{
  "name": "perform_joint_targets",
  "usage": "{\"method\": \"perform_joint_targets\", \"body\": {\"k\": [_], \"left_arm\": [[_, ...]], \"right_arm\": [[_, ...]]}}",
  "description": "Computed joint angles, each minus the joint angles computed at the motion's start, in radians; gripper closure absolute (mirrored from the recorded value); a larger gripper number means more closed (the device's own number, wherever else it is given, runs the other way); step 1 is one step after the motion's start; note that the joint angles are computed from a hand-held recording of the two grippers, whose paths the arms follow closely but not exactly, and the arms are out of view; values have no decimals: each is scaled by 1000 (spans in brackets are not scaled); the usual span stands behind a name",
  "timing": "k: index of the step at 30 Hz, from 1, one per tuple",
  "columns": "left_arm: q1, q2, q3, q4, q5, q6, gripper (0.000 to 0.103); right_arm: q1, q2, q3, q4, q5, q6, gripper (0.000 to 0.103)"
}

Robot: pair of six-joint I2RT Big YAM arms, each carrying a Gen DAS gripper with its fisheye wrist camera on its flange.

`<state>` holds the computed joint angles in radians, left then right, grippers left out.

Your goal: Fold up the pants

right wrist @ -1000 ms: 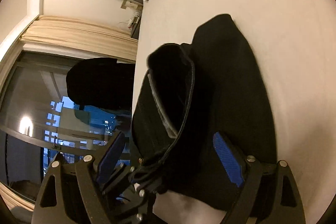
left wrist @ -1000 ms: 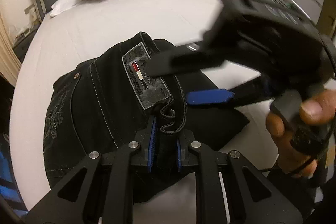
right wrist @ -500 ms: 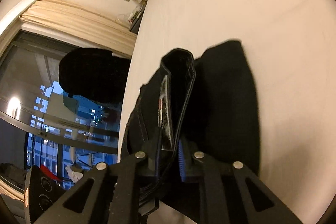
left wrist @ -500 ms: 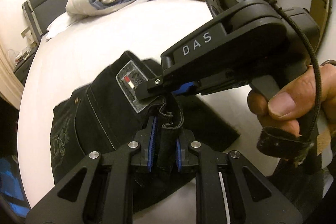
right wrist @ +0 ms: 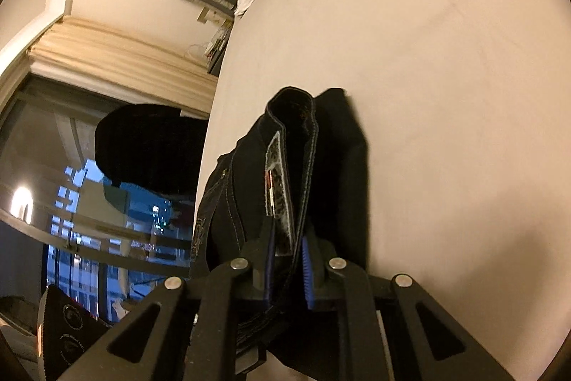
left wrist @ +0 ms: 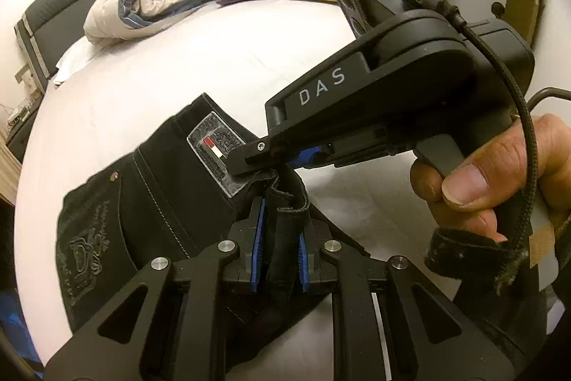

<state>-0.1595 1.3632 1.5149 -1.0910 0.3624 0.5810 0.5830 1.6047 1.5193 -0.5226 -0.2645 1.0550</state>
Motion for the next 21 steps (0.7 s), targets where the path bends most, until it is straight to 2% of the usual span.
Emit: {"method": "perform_joint_targets", "body": {"k": [3, 4, 6, 8, 11, 12, 13, 14, 15, 16, 18, 19, 21], "left_arm": [[-9, 9, -23, -1, -21, 20, 88], [-6, 22, -21, -19, -22, 14, 88], [12, 39, -2, -50, 18, -4, 87], [35, 53, 44, -120, 62, -8, 84], [106, 69, 114, -246, 169, 1, 79], [141, 71, 138, -281, 206, 5, 76], [182, 72, 158, -301, 241, 4, 73], [212, 75, 173, -309, 264, 0, 59], [251, 84, 193, -303, 291, -21, 38], [285, 97, 210, -284, 314, -53, 34], [324, 147, 262, -281, 334, -82, 34], [333, 167, 279, -276, 323, -97, 34], [349, 227, 333, -296, 354, -131, 35]], "right_arm": [[5, 15, -17, 4, 6, 8, 88], [5, 14, -46, 46, 1, 30, 88], [5, -5, -97, 124, 3, 53, 90], [10, -12, -102, 133, 9, 52, 86], [13, -24, -82, 79, 8, 53, 73], [16, -31, -71, 44, 28, 42, 70], [20, -42, -62, 3, 56, 32, 62], [26, -49, -38, -61, 98, 20, 54], [32, -54, -19, -94, 126, 8, 54], [35, -62, -9, -77, 123, 1, 54], [46, -54, 29, -30, 91, -39, 54], [59, -29, 78, -27, 65, -88, 54], [78, 25, 160, -49, 21, -152, 54]]}}
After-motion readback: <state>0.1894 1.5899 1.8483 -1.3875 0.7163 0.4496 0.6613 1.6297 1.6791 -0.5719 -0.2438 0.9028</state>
